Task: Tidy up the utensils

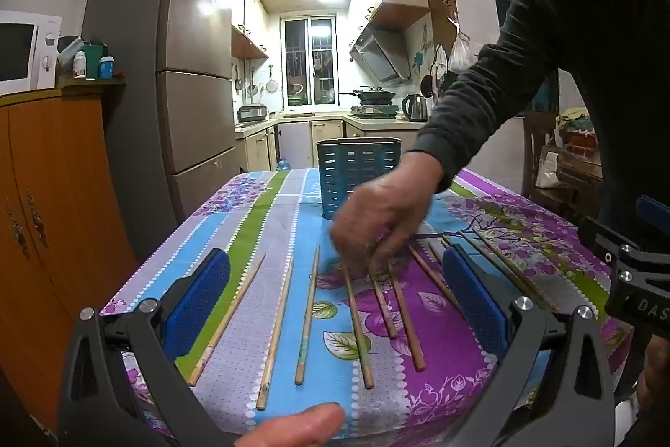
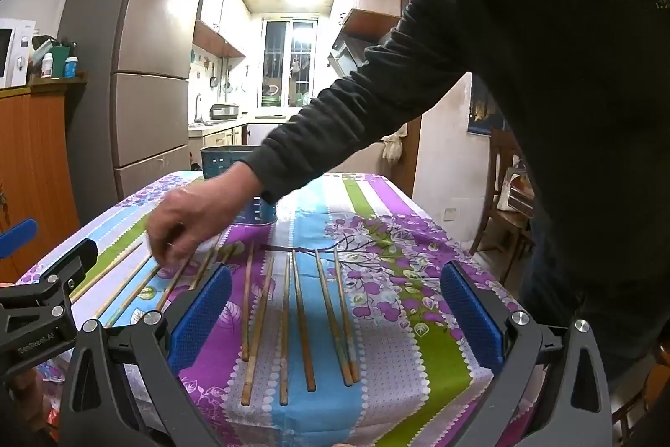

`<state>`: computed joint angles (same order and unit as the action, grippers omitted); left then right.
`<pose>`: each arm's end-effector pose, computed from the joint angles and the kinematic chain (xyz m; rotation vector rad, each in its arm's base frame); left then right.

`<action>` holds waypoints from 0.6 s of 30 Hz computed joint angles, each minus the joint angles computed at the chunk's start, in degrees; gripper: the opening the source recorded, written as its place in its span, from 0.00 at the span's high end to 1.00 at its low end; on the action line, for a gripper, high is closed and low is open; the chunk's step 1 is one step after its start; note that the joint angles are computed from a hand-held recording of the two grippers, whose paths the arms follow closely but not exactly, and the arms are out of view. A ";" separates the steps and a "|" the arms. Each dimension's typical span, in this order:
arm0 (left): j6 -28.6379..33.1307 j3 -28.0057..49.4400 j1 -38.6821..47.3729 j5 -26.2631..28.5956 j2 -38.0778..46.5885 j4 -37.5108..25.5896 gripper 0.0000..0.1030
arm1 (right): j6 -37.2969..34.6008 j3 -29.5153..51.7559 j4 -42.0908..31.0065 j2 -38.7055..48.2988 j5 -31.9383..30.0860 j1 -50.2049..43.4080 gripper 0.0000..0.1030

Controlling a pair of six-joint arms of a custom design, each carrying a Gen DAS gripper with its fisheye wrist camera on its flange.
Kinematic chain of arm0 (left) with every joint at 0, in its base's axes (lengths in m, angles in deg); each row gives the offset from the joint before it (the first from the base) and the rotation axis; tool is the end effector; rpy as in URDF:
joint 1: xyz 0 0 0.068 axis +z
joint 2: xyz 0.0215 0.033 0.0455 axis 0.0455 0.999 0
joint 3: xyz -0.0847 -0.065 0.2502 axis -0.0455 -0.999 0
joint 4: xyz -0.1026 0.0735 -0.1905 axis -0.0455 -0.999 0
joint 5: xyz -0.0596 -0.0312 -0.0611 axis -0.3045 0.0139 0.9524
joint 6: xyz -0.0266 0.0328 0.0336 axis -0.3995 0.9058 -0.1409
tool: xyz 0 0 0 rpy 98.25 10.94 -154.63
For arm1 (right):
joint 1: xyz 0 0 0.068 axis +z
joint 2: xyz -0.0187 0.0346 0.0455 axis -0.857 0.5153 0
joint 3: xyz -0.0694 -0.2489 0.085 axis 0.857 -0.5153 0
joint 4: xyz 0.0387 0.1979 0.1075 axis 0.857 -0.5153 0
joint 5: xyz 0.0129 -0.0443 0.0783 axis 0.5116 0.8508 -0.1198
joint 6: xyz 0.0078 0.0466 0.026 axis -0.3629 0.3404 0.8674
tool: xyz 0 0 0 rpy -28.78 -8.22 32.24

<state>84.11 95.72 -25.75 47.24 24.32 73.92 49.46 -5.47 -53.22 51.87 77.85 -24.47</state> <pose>0.2676 -0.1338 0.1824 0.2577 1.8390 -0.1092 0.1901 0.0983 0.2154 0.2477 1.8704 -0.2406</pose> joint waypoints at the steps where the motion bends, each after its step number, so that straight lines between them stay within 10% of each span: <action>1: -0.24 0.17 -0.01 -0.13 0.03 -0.36 0.05 | 0.19 -0.02 -0.02 0.00 -0.15 -0.07 0.03; 18: -1.55 1.36 2.48 0.99 -0.74 -4.13 0.05 | 2.91 1.79 -2.83 2.81 1.06 1.09 0.03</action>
